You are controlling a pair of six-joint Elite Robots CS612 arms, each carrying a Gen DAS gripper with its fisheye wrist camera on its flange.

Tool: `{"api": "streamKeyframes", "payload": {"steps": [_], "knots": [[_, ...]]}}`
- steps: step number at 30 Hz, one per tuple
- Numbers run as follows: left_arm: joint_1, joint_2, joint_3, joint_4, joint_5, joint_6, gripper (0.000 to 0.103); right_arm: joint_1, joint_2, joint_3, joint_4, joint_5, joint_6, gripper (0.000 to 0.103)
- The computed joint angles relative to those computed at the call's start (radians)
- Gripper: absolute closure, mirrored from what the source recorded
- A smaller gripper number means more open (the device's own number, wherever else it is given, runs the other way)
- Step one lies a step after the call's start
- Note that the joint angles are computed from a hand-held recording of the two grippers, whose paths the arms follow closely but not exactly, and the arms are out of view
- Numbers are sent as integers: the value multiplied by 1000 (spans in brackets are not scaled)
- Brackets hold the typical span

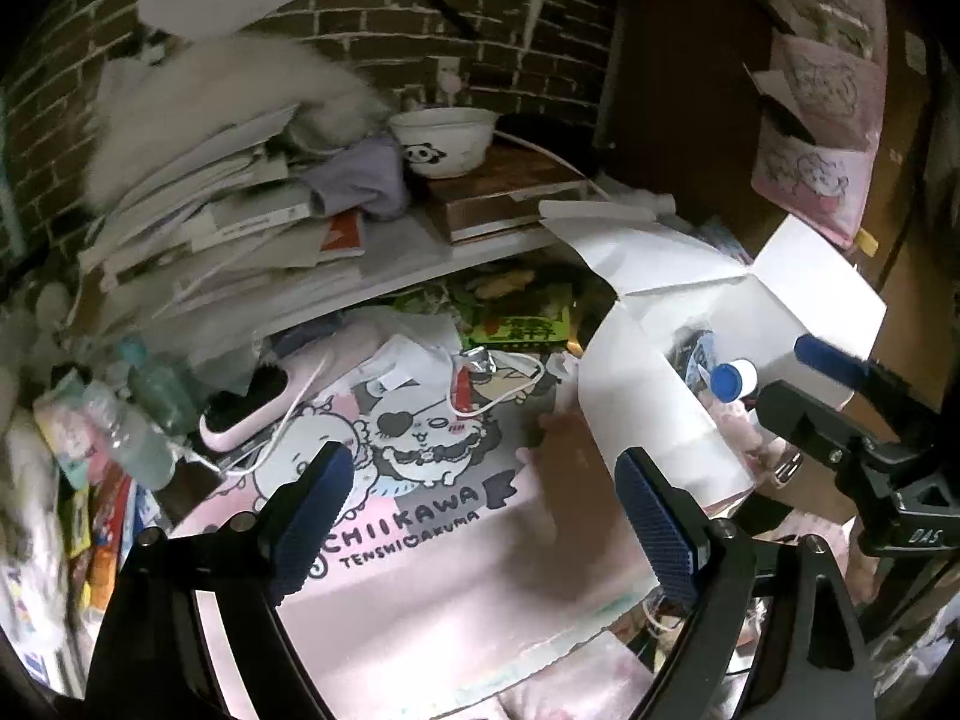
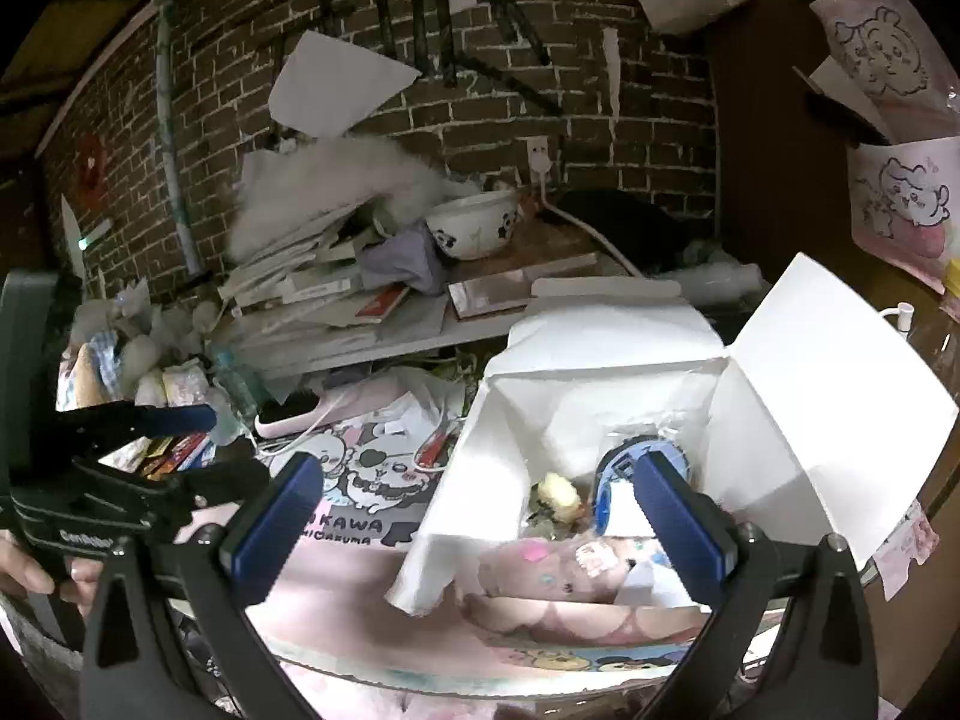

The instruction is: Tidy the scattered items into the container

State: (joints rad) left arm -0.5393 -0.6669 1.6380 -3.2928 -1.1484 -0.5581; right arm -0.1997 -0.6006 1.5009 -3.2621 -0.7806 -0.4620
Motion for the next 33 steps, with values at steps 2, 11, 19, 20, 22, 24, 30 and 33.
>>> {"api": "streamKeyframes", "payload": {"steps": [2,11,19,20,22,24,30,33], "knots": [[-4,-7,9,7,22,-17,16,1,0,-2,16,7,7,0],[-9,-26,41,-32,30,-30,16,12,-12,8,41,-37,16,0],[-12,-29,42,-43,38,-17,16,17,-17,17,-1,-77,31,0],[-13,-29,41,-42,40,-15,16,17,-18,18,-4,-79,30,0],[-13,-28,40,-43,41,-10,16,18,-19,21,-14,-88,25,0],[-14,-27,38,-46,42,-6,16,19,-20,22,-20,-94,26,0],[-16,-25,36,-50,46,1,16,20,-21,23,-34,-109,35,0],[-16,-25,35,-47,48,1,16,20,-21,23,-33,-108,35,0]]}}
